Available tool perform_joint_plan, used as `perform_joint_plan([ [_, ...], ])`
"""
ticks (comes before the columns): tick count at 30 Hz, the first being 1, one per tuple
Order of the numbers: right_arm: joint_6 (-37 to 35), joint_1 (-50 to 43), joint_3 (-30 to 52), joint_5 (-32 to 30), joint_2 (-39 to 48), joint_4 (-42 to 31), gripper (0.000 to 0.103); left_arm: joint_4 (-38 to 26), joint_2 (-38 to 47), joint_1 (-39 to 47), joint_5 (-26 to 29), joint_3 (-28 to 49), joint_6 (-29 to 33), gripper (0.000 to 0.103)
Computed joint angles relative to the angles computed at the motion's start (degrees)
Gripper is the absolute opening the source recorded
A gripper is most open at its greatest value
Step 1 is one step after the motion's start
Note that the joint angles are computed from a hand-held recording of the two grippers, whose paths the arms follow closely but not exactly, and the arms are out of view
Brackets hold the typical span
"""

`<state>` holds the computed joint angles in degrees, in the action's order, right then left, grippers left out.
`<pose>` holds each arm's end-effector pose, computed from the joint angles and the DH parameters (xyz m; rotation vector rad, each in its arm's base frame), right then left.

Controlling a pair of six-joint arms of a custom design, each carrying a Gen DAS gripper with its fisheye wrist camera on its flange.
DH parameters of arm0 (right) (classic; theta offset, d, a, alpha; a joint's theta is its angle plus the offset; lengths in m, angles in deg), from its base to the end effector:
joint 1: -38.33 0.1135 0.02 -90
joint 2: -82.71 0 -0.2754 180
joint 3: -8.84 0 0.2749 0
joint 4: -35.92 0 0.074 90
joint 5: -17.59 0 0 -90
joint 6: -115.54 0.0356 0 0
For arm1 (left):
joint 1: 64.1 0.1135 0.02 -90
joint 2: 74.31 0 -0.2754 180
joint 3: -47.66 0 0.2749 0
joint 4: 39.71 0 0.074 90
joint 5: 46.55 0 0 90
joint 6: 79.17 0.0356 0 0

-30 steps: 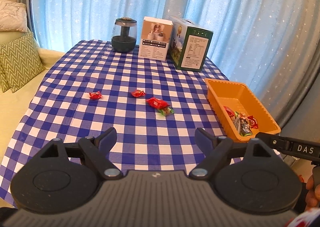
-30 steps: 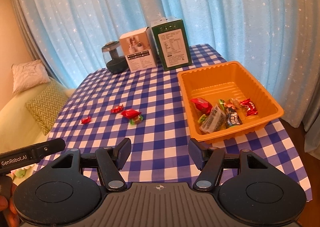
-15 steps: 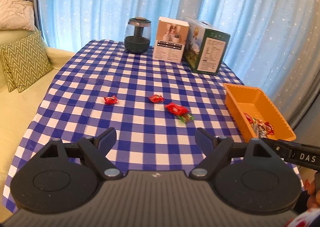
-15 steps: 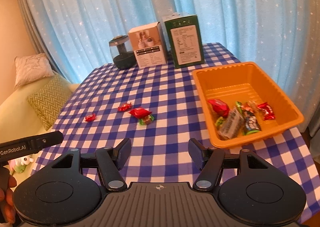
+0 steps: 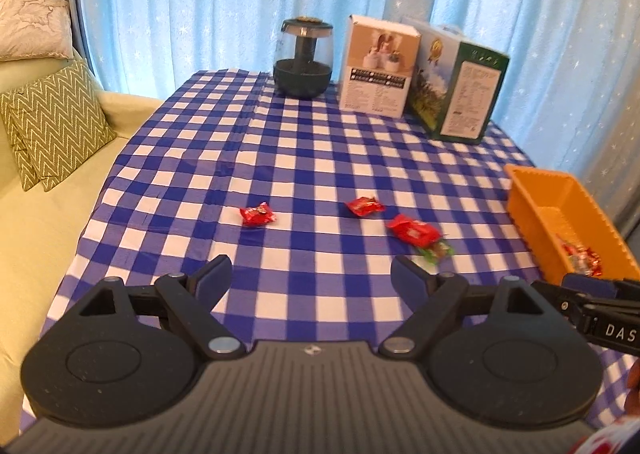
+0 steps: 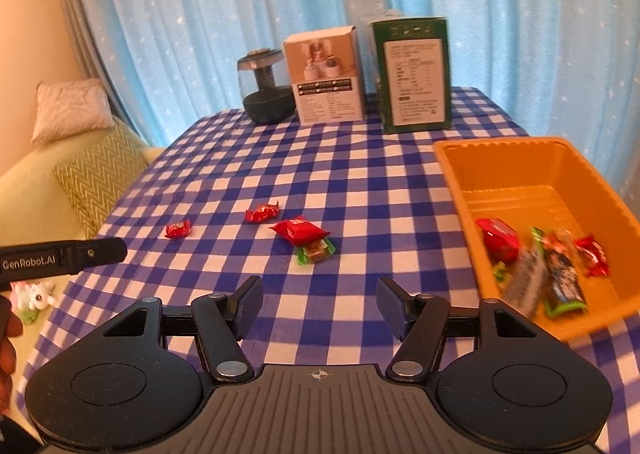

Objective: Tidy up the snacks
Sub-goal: 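Move the right tool toward the green-wrapped caramel while the left tool approaches a small red candy, then grasp the green-wrapped caramel with the right tool while the left tool grasps the small red candy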

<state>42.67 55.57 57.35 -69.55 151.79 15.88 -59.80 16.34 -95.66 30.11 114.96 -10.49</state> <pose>0.2510 0.0760 0.2028 0.0241 2.2916 0.2567 0.3063 -0.1785 0.2052 0.0904 2.3103 -0.2006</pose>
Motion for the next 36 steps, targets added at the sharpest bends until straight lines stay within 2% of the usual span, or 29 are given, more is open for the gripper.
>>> perform_joint_plan([
  [10,-8.18,-0.92,3.32,-1.98,18.55,14.87,0.063,6.89,10.79,5.15,3.79,2.91,5.31,0.085],
  [15,-11.34,-2.41,6.15,-3.33,25.84,19.46,0.063,8.57,15.4,6.76,4.89,5.08,7.06,0.085],
  [19,-13.95,-3.32,8.58,-4.94,30.51,20.97,0.063,9.2,18.09,7.49,5.57,7.36,8.59,0.085],
  [30,-14.95,-3.68,13.59,-5.18,38.61,22.64,0.063,8.8,23.04,10.18,8.93,12.48,11.21,0.085],
  [32,-15.05,-3.71,13.42,-4.85,38.83,23.38,0.06,8.52,23.77,10.57,9.95,13.16,11.33,0.085],
  [34,-16.06,-3.54,13.17,-4.46,38.81,23.95,0.049,8.37,24.54,10.79,10.61,13.92,11.44,0.085],
  [36,-16.53,-3.45,13.21,-4.74,38.98,24.24,0.046,8.36,25.23,10.83,10.76,14.57,11.87,0.085],
])
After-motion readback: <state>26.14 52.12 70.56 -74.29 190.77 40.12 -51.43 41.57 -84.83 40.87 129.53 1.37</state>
